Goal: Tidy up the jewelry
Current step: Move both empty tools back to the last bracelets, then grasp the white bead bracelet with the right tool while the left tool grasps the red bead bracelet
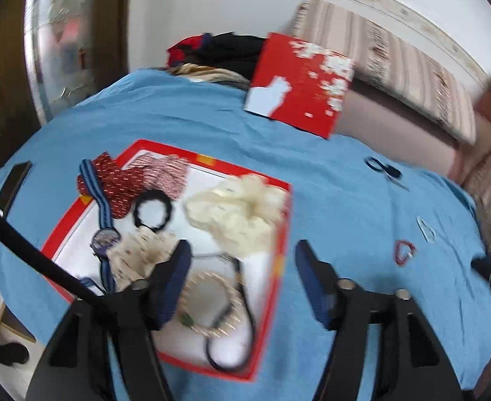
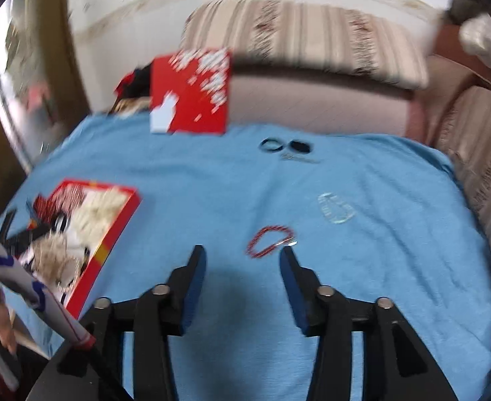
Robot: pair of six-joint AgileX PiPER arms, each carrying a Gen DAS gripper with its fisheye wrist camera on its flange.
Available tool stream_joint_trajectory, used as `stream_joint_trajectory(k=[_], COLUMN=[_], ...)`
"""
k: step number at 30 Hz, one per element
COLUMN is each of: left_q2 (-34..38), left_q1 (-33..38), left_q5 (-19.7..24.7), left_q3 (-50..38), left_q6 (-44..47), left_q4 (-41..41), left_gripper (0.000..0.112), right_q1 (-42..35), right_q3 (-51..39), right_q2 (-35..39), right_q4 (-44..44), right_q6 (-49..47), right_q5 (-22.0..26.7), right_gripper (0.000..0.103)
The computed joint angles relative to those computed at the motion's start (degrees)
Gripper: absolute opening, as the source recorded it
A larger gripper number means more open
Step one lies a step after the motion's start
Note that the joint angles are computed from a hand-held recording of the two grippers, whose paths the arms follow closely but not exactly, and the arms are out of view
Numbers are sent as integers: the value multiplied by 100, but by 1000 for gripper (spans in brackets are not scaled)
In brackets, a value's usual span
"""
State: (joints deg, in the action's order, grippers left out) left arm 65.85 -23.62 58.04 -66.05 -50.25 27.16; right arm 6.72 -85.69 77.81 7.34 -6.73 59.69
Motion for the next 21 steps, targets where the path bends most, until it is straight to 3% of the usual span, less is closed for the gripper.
stream_joint_trajectory(k=[3,10,15,19,21], left_q2=[337,1490,1986,2320,2484], left_q1=[-936,-1972,-2116,-1863,-1763], left_q5=[433,654,489,149,-16], left_q3=[-252,-1060,-1419,-1668,-1797], left_q6=[-471,-656,-616,-221,-21], left_q4=[420,499,403,-217,-505], left_gripper=[68,68,68,66,53], right_q1=[-542,-1947,-2789,-3081,-3089], right_q3=[426,892,576,249,29], right_q2=[-98,109,609,1016,1202], right_q4=[397,1198,1701,1939,2006], right_q6=[-464,-1568,-1899,-1801,-1693], right_q5=[-29,-118,-44,242,332], right_gripper=[54,54,54,54,54])
